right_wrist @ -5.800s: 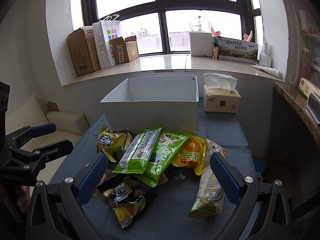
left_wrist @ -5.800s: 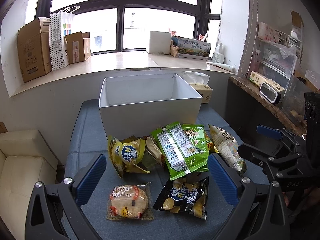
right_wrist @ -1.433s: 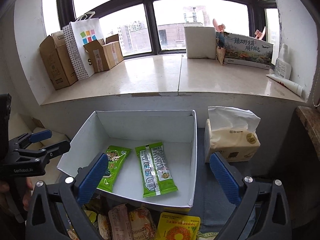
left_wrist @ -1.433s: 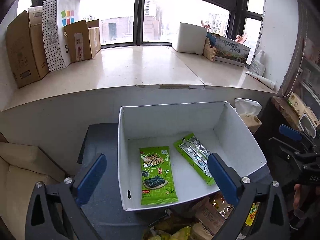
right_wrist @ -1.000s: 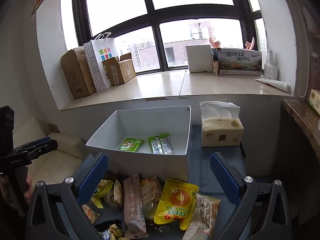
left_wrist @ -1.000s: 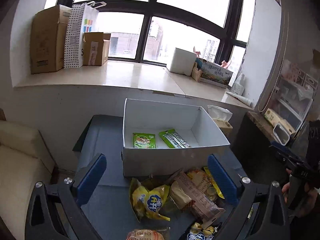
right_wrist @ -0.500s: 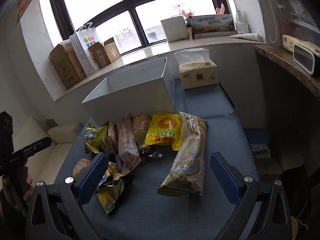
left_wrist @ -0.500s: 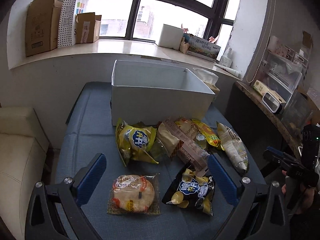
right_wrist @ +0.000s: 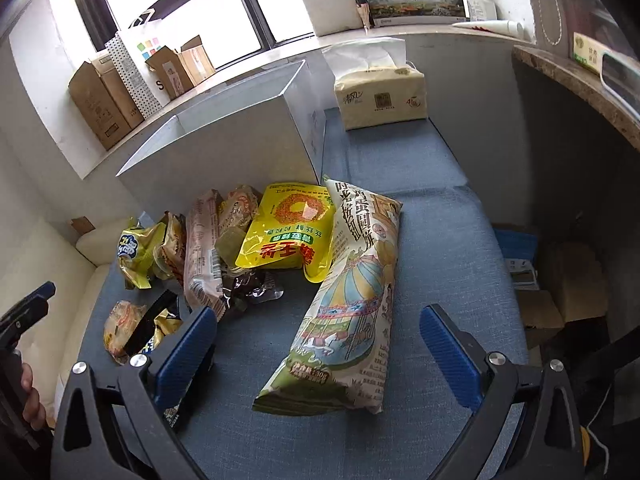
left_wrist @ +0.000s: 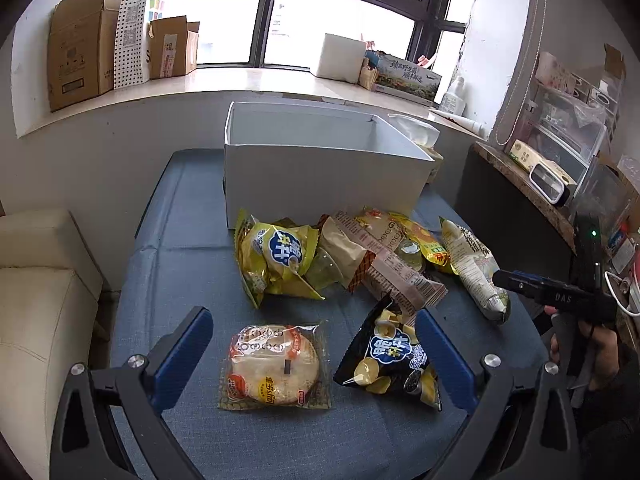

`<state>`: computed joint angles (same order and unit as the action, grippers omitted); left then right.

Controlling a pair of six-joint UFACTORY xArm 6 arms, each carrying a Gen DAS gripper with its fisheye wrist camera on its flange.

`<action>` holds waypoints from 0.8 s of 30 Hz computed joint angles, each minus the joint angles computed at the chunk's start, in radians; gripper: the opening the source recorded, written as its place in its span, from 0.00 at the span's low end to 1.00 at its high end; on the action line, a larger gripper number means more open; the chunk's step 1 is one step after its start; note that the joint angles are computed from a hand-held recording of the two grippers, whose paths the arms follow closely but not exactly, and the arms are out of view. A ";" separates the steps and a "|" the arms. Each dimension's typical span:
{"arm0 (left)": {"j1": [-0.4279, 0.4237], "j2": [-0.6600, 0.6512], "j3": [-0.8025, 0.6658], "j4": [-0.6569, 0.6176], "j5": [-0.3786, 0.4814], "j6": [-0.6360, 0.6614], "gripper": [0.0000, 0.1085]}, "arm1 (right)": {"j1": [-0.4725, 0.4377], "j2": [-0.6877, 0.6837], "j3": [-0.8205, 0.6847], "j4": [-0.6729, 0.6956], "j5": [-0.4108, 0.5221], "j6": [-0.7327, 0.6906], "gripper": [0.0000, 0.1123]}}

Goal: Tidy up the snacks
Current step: 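Grasp the long printed bread bag with the right tool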

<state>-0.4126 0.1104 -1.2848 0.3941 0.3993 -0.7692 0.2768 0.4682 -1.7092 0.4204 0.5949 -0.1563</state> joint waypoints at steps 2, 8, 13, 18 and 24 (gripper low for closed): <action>-0.001 -0.001 0.005 -0.004 0.008 0.007 0.95 | -0.011 0.053 -0.072 -0.003 0.051 0.007 0.92; -0.002 -0.003 0.023 -0.028 0.018 0.027 0.95 | -0.008 0.175 -0.239 -0.146 0.164 0.082 0.90; -0.004 0.003 0.023 -0.028 0.028 0.035 0.95 | 0.003 0.195 -0.256 -0.223 0.186 0.115 0.45; -0.004 0.009 0.024 -0.032 0.039 0.052 0.95 | -0.009 0.138 -0.167 -0.171 0.135 0.091 0.38; 0.002 0.037 0.010 -0.051 0.072 0.123 0.95 | -0.029 0.004 0.029 -0.022 0.025 0.024 0.38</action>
<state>-0.4109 0.1475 -1.2753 0.3429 0.4717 -0.6459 0.2479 0.4717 -1.6801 0.3988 0.6195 -0.1328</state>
